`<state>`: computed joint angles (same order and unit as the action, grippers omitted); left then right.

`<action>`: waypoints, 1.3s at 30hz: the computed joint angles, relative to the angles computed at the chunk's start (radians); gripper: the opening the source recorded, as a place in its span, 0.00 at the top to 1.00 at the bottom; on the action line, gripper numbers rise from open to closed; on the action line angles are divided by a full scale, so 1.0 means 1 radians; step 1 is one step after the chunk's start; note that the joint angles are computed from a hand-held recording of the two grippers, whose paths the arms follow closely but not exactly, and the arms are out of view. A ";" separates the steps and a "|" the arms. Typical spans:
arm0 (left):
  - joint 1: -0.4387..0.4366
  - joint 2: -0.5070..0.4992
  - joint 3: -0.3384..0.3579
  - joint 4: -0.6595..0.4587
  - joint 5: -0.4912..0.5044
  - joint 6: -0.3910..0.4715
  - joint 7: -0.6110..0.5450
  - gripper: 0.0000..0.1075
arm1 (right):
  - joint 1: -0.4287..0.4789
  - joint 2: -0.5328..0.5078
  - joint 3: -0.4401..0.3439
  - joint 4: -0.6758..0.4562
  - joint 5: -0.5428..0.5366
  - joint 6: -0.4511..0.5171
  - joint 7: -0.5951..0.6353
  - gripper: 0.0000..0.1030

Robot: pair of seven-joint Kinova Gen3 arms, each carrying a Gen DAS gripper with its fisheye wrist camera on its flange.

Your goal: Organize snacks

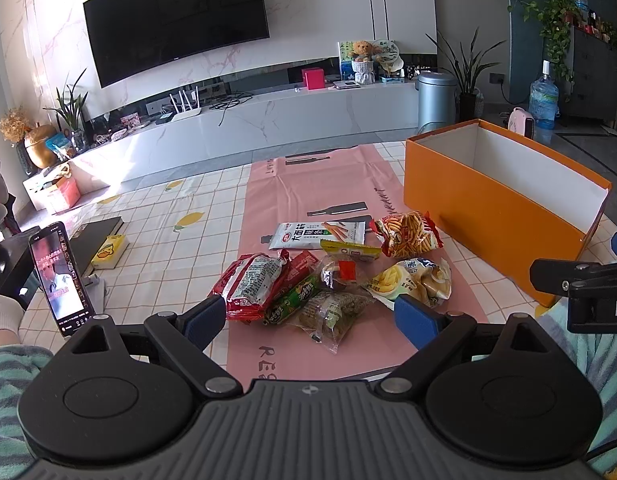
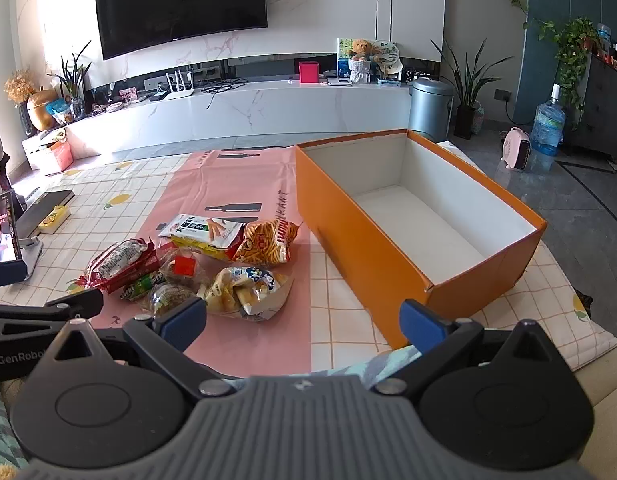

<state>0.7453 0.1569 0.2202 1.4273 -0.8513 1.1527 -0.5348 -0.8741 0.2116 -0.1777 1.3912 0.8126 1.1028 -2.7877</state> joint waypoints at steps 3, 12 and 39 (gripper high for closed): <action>0.002 0.001 0.000 0.003 -0.004 -0.001 0.007 0.04 | 0.000 0.000 0.000 -0.001 0.000 0.000 0.001 0.04; -0.011 -0.020 0.006 0.021 0.000 -0.004 0.001 0.04 | 0.000 0.003 0.001 -0.005 -0.003 -0.003 0.005 0.04; -0.077 -0.050 0.004 0.045 0.107 -0.122 -0.038 0.04 | 0.030 0.012 0.011 -0.012 -0.069 -0.046 0.052 0.04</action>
